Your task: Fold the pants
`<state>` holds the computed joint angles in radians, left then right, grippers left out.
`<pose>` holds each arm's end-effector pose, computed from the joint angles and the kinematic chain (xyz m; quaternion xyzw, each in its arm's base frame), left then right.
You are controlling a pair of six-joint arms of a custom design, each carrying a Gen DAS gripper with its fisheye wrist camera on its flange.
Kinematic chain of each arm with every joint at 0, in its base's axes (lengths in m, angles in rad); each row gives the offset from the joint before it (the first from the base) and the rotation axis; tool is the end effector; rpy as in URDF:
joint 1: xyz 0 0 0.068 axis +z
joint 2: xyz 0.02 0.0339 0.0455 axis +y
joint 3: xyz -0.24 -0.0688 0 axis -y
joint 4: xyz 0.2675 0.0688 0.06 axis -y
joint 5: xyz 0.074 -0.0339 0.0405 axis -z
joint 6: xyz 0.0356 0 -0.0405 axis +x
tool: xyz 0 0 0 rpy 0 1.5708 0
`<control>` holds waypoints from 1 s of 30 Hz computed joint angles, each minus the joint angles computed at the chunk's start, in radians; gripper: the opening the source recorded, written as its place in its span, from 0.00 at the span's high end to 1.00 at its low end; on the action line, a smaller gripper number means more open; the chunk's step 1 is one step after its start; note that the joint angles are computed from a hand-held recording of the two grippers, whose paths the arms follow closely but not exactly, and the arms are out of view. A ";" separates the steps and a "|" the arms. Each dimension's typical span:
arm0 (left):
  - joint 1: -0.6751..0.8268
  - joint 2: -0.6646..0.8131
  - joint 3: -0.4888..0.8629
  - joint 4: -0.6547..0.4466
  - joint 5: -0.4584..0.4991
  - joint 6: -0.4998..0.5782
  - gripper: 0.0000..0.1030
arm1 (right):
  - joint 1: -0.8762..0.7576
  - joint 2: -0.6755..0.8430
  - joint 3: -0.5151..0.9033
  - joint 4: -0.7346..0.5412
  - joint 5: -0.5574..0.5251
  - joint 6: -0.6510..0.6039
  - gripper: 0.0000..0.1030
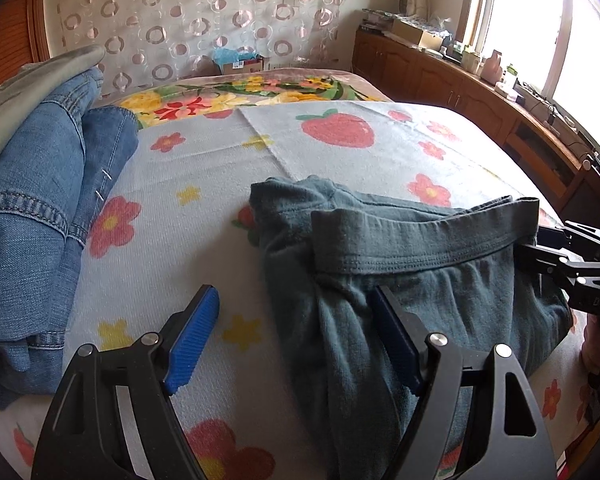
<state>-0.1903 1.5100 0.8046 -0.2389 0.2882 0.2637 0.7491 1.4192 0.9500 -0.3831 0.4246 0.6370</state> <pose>0.3038 -0.0688 0.1377 0.2550 0.9074 -0.1253 0.3098 0.2440 0.2069 0.2032 0.0227 0.9179 0.0678 0.3904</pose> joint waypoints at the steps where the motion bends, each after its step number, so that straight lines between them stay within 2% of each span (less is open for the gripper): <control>1: -0.001 0.001 0.000 0.001 -0.001 0.000 0.23 | -0.002 0.001 0.000 0.005 -0.005 0.002 0.50; 10: -0.001 0.000 -0.001 0.001 -0.002 -0.001 0.23 | -0.004 0.003 -0.020 0.046 -0.010 -0.008 0.50; 18: 0.025 0.018 0.019 -0.002 0.039 -0.036 0.24 | 0.013 0.022 0.003 0.003 0.033 -0.020 0.50; 22: 0.031 0.042 0.060 -0.037 0.070 -0.034 0.32 | 0.016 0.020 0.007 -0.007 0.037 -0.023 0.50; 30: 0.030 0.115 0.157 -0.109 0.113 -0.036 0.41 | 0.021 0.030 0.021 -0.019 0.045 -0.025 0.50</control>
